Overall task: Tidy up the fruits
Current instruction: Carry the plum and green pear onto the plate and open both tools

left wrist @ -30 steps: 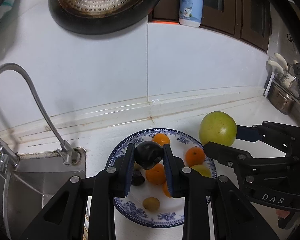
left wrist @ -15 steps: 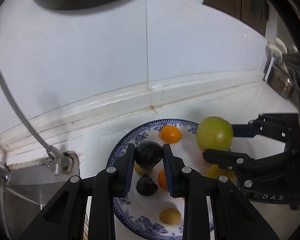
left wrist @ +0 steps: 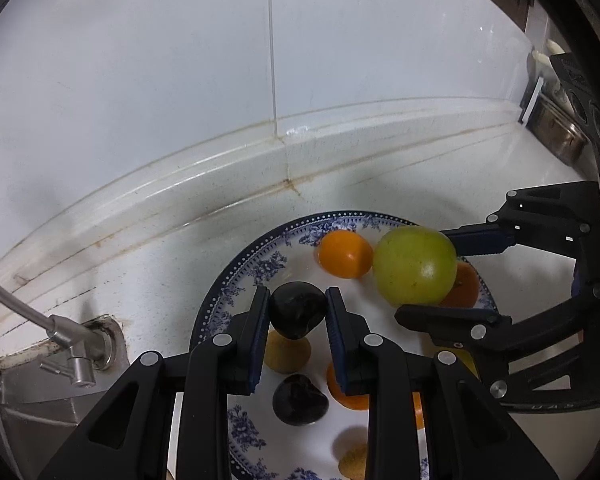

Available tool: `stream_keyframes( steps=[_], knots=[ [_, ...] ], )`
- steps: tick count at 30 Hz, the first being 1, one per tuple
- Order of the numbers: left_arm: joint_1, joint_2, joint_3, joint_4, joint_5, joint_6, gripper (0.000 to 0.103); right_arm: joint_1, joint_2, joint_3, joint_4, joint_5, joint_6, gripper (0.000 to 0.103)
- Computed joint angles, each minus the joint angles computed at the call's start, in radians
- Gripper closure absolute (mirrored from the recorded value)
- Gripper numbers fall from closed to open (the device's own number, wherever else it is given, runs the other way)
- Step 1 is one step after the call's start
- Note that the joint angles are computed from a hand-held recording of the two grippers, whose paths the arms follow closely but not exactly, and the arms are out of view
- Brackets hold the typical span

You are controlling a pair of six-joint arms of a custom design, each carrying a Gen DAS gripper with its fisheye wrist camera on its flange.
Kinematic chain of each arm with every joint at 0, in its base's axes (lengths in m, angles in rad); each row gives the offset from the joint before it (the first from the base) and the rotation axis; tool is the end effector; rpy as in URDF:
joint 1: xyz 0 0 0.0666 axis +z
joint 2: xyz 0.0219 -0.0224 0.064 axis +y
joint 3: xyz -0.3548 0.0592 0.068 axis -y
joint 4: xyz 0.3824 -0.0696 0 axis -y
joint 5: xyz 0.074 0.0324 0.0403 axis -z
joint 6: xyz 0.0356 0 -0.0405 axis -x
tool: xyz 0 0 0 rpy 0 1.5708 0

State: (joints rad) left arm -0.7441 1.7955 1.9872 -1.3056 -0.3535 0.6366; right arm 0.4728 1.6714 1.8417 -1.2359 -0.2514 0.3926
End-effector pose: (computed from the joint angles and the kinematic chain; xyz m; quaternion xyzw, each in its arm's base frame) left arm 0.4420 -0.3907 0.4377 0.0118 0.9596 -0.0099 0.2810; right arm 0.4897 0.2600 0.4466 -0.4313 0.8590 0.1312 0.2429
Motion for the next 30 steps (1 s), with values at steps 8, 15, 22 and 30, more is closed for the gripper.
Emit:
stream_keyframes(
  steps=[8,15,22,30],
  knots=[
    [0.017,0.007,-0.007,0.012,0.042,-0.001,0.075,0.006,0.044,0.040,-0.049,-0.003,0.030,0.054],
    [0.009,0.005,-0.002,-0.009,0.020,-0.007,0.065,0.009,0.048,0.040,-0.051,0.003,0.051,0.054],
    [-0.015,-0.009,0.012,-0.057,-0.043,0.056,0.064,0.007,0.029,0.036,-0.035,-0.005,0.043,0.053],
    [-0.067,-0.001,0.081,-0.158,-0.142,0.161,0.063,-0.011,-0.052,-0.037,0.026,-0.008,-0.015,0.053]
  ],
)
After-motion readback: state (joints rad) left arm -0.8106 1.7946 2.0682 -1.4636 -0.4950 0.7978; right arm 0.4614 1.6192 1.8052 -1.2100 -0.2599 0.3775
